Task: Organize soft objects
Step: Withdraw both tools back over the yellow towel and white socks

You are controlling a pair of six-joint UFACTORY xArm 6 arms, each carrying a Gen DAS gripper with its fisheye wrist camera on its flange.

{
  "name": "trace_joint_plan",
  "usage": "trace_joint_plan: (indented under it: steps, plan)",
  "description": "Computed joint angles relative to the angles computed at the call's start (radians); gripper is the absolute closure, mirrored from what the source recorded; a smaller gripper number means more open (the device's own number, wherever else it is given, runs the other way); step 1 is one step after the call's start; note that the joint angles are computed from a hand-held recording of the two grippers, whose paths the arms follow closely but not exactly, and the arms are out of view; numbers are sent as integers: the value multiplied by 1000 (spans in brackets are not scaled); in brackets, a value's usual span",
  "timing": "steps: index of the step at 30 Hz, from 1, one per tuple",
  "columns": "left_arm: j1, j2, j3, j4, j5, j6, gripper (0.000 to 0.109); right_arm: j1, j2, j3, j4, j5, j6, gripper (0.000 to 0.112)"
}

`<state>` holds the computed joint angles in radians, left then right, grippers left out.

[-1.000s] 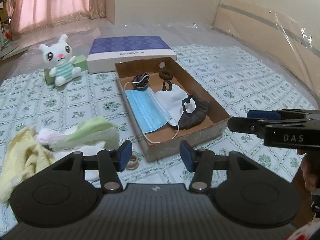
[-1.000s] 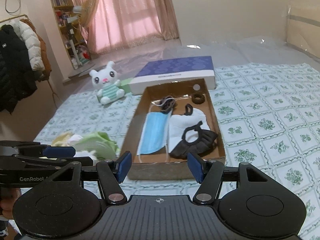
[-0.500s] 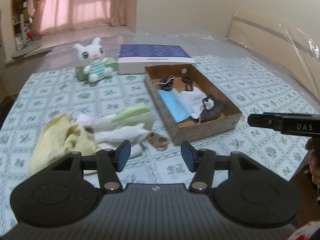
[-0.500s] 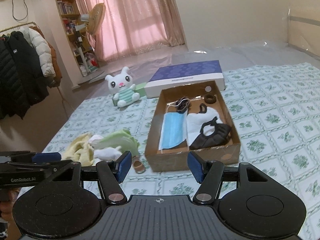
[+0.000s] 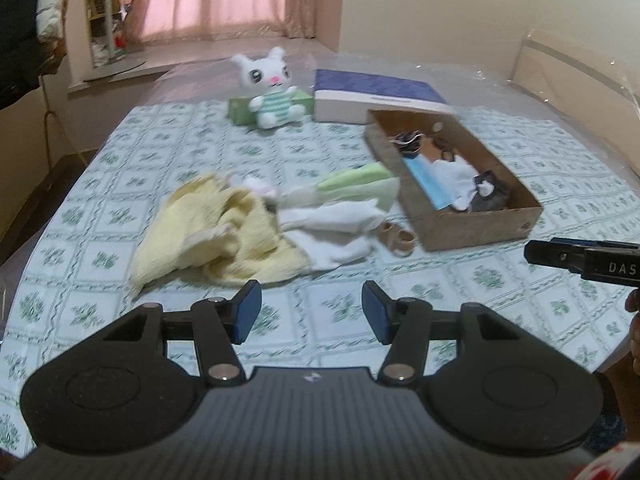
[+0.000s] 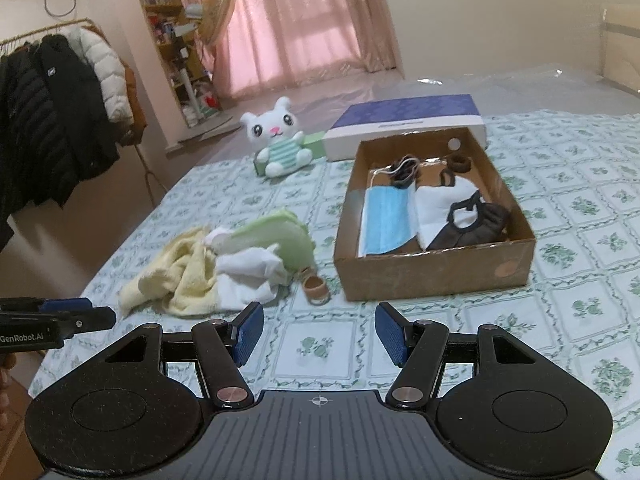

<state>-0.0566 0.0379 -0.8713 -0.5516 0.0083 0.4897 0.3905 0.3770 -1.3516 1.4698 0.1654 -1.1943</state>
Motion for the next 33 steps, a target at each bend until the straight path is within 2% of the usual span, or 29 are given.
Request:
trace_joint_plan:
  steps: [5,8,14,21,25,29,31,33]
  plan:
    - [31,19,12,88,-11,-88,56,19,38,-24,17,-2,-35,50]
    - [59,36,20,220,-26,-210,56,30,60,-36,6,-1,-41,50]
    - [97,70,15,310,-42,-310,56,57,119,-82,26,-20,-95,50]
    - [157,96,9,580,-65,-551,56,68,181,-141,41,-13,-126,50]
    - [168,119,-4,633,-75,-600,56,78,219,-186,61,-35,-161,51]
    - [195,151,-31,819,-85,-761,56,90,267,-244,106,-71,-217,51]
    - [188,166,-39,780,-92,-721,56,97,291,-273,123,-89,-237,51]
    - [192,187,-58,821,-93,-755,56,100,320,-304,119,-104,-230,52]
